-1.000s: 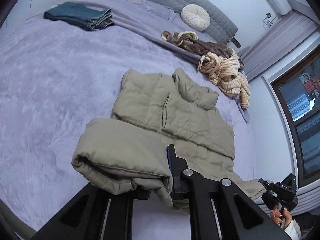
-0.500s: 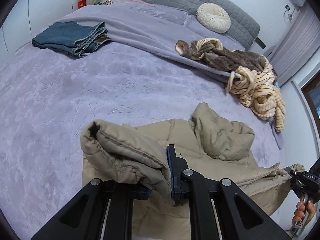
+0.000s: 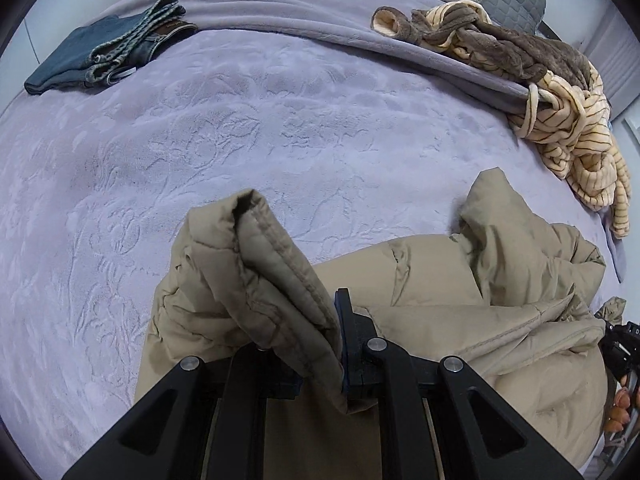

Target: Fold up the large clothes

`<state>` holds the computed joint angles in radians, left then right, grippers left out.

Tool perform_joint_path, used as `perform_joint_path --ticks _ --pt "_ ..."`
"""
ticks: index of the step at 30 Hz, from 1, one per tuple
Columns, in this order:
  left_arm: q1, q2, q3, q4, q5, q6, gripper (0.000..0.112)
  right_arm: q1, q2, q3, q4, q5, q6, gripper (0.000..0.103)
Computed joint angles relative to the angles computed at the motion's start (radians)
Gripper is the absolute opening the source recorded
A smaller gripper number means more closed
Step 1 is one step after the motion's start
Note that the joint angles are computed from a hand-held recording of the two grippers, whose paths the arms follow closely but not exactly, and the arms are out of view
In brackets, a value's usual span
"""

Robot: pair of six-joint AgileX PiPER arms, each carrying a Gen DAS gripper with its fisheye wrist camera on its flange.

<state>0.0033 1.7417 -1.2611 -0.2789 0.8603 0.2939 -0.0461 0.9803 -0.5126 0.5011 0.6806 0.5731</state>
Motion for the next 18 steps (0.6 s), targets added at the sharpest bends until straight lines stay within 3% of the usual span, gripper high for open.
perform_joint_path --ticks 3,4,5,7,9,11,12,14,16,18 --pt "0.009 -0.037 0.015 -0.009 0.002 0.047 0.029 -0.034 -0.004 -0.022 0.025 0.048 -0.045 0.021" --pt "0.016 -0.053 0.022 -0.016 0.003 0.063 0.04 -0.043 -0.022 -0.03 0.03 0.069 -0.052 0.044" --pt "0.02 -0.075 0.034 -0.016 -0.003 0.069 0.062 -0.052 -0.032 -0.036 0.046 0.074 -0.07 0.069" --pt "0.014 -0.135 0.072 0.028 -0.058 0.046 0.091 -0.026 -0.067 -0.064 0.005 0.093 -0.02 0.075" --pt "0.007 -0.176 0.088 0.053 -0.085 0.049 0.09 0.013 -0.086 -0.096 -0.032 0.118 0.016 0.073" --pt "0.004 -0.198 0.082 0.05 -0.071 0.047 0.09 0.092 -0.09 -0.122 -0.088 0.119 0.082 0.042" --pt "0.013 -0.205 0.078 0.006 -0.053 0.081 0.088 0.144 -0.081 -0.133 -0.109 0.117 0.111 0.018" --pt "0.025 -0.208 0.072 -0.112 0.015 0.177 0.054 0.255 -0.059 -0.132 -0.124 0.067 0.148 0.013" --pt "0.006 -0.198 0.073 -0.199 0.091 0.222 0.039 0.403 0.012 -0.157 -0.203 0.015 0.212 0.012" --pt "-0.08 -0.215 0.143 -0.201 0.04 0.254 0.039 0.529 0.122 -0.198 -0.323 -0.02 0.292 0.012"
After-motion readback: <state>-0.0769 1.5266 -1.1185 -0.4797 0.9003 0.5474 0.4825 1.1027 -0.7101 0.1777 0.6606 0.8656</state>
